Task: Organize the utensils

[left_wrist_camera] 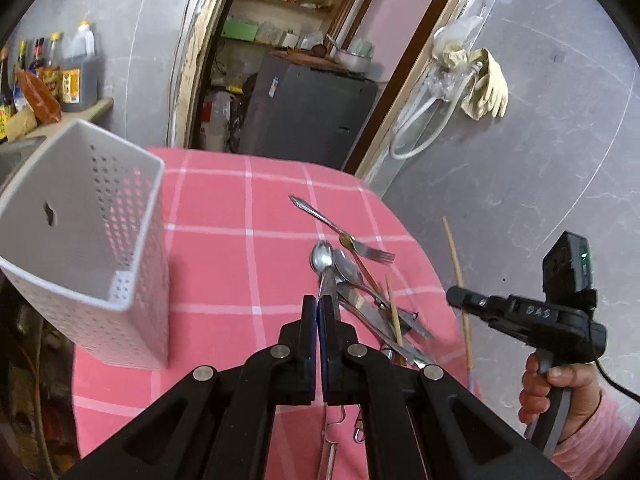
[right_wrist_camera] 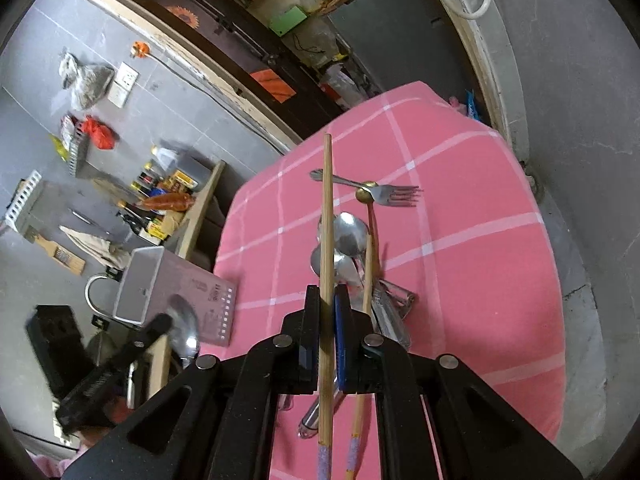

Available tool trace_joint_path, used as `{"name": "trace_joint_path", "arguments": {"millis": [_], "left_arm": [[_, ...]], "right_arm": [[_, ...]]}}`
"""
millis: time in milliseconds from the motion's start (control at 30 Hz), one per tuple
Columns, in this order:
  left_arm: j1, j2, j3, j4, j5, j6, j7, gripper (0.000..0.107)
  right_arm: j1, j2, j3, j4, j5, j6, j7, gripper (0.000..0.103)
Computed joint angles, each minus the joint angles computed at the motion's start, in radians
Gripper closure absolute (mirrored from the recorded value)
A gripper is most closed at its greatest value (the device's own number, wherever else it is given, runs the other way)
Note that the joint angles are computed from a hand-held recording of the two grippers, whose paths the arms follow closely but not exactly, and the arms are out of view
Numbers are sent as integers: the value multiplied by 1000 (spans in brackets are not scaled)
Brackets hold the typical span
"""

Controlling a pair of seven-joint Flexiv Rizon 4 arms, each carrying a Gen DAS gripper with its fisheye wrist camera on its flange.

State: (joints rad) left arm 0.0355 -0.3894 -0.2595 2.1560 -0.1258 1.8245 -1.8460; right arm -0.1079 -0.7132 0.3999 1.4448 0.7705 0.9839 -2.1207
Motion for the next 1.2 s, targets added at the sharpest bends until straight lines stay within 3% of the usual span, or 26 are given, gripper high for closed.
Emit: {"name": "trace_joint_path", "arguments": {"millis": [233,633,700,767,1000,1200], "left_arm": [[22,-8,-21,18,-6,-10,-19,105],[-48,-68,33,-17,-34,5,-58,105],[-52,-72,37,-22,-36,3,-61,105],[-60,-76,44,-28,-40,1,-63,105],[-56,-72,41,-35,-37,-1,-60,105],[-17,-58,4,-29,-21,-3,-53,105]], "right_arm": [[93,-65,-78,-20,-163,0,134,96],[133,-160,-71,-138,-359,-45,201,87],[127,-174,-64,-165,-361,-66,213,87],[130,-181,-62,-175,-363,-61,218,97],[51,-165,24,-155,-268,-31,112,97],[13,-129,45,-132,-178,-54,38,97]]}}
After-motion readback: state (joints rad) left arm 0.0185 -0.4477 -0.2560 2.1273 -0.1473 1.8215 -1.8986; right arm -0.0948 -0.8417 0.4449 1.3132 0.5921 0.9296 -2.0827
